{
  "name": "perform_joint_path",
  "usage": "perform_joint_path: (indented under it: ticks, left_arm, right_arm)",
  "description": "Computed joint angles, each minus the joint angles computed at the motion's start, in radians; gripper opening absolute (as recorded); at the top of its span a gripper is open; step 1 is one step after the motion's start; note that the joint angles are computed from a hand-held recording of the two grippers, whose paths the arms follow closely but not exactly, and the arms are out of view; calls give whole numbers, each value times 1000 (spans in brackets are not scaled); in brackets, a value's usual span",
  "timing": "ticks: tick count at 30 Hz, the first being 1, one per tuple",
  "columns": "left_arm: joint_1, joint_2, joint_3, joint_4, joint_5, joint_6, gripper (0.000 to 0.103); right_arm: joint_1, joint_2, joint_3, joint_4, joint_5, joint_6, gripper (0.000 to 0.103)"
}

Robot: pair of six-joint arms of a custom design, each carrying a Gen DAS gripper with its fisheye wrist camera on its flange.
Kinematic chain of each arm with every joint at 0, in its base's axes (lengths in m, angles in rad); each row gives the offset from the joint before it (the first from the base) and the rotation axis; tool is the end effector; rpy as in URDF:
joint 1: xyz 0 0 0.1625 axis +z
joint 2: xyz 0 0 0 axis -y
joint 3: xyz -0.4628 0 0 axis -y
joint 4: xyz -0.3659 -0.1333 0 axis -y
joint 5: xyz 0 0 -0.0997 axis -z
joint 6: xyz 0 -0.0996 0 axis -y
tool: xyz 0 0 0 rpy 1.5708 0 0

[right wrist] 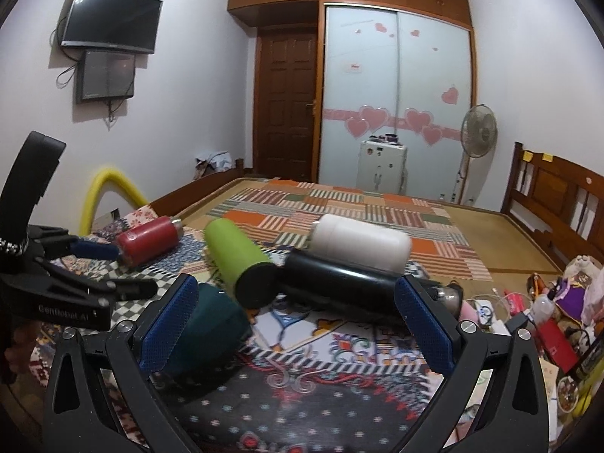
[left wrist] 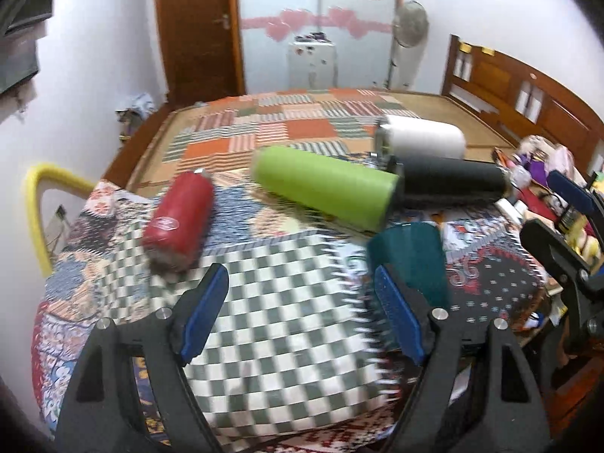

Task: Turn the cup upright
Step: 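Grasp the green mug with the right gripper while the left gripper releases it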

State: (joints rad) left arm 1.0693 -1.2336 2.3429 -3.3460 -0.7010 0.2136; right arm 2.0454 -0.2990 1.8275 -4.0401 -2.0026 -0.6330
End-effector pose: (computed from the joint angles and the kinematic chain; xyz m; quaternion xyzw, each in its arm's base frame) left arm -0.0251 -0.4813 0.2827 0.1710 0.8511 -0.3505 0.3515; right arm 0.3509 -0.4825 -0.0395 0.3753 -0.7916 0.4262 0.2254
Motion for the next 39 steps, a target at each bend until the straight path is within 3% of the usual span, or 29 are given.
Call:
perform_joint_path:
  ticks: [7,14,21,28,33,39]
  left_arm:
    - [43,21,58,-266,50,122,80]
    - [92,71,89,-489,35,226,80]
    - [135,71,106,-538,-38,227,80]
    - [145,84,110,-574,-58,246,80]
    - [145,72,119,-560,-83,234,80]
    - [144,82,112,-557,-75,232,80]
  right_arm:
    - [12,29,-43,127,-13,45,103]
    - [16,36,-119,379,-53,113,103]
    - [10,15,-208,696,-110,242,103]
    - [13,7,-251,877,-141,307,103]
    - [2,6,-291,1035,-116,366,98]
    - [-12,6,-330,1105,-77,386,91]
